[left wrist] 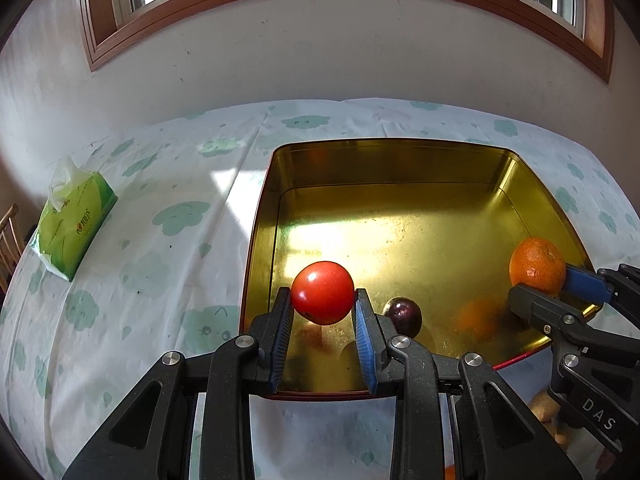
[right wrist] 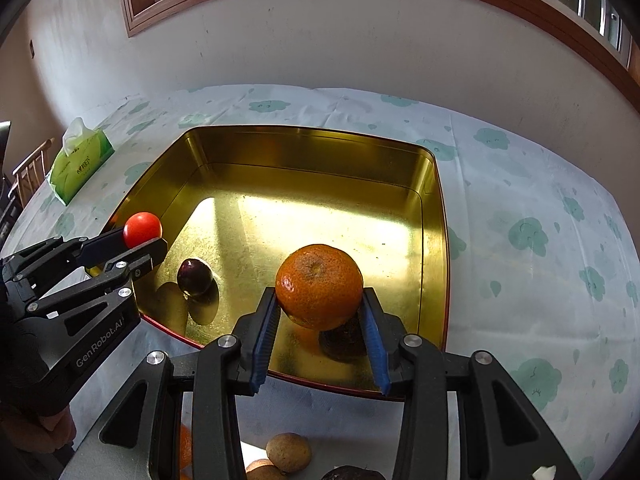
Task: Organize fruits
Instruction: 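Carry the tomato in the left gripper and orange in the right over the red tin, then open left gripper to drop the tomato into the tin while right gripper releases the mandarin, then withdraw both tools from the tin back toward the remaining fruit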
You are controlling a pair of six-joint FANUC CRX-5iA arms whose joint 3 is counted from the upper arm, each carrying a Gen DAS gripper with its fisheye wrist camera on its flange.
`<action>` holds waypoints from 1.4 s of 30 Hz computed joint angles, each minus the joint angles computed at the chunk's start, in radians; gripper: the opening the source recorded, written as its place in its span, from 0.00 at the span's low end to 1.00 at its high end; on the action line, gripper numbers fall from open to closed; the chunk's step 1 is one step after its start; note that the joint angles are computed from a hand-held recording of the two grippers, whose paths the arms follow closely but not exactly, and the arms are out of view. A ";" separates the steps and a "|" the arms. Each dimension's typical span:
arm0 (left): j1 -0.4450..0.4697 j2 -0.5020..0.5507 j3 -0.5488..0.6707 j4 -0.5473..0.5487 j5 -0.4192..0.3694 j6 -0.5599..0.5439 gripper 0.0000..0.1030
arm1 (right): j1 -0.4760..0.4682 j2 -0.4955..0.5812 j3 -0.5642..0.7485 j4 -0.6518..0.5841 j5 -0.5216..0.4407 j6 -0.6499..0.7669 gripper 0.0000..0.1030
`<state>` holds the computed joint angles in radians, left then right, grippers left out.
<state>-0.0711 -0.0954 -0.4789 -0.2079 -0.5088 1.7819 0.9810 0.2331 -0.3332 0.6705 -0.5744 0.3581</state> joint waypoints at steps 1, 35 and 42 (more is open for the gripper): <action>0.000 0.000 0.000 0.001 0.001 0.000 0.30 | 0.000 0.000 0.000 0.000 0.001 -0.001 0.37; -0.042 -0.124 -0.041 -0.027 -0.068 0.021 0.49 | 0.055 -0.110 -0.096 0.108 -0.023 -0.119 0.46; -0.054 -0.237 -0.100 -0.036 -0.096 0.037 0.49 | 0.101 -0.181 -0.169 0.173 -0.050 -0.211 0.46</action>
<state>-0.1247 -0.3322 -0.5785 -0.2441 -0.6052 1.8194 1.0819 0.0519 -0.5026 0.8435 -0.6243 0.1473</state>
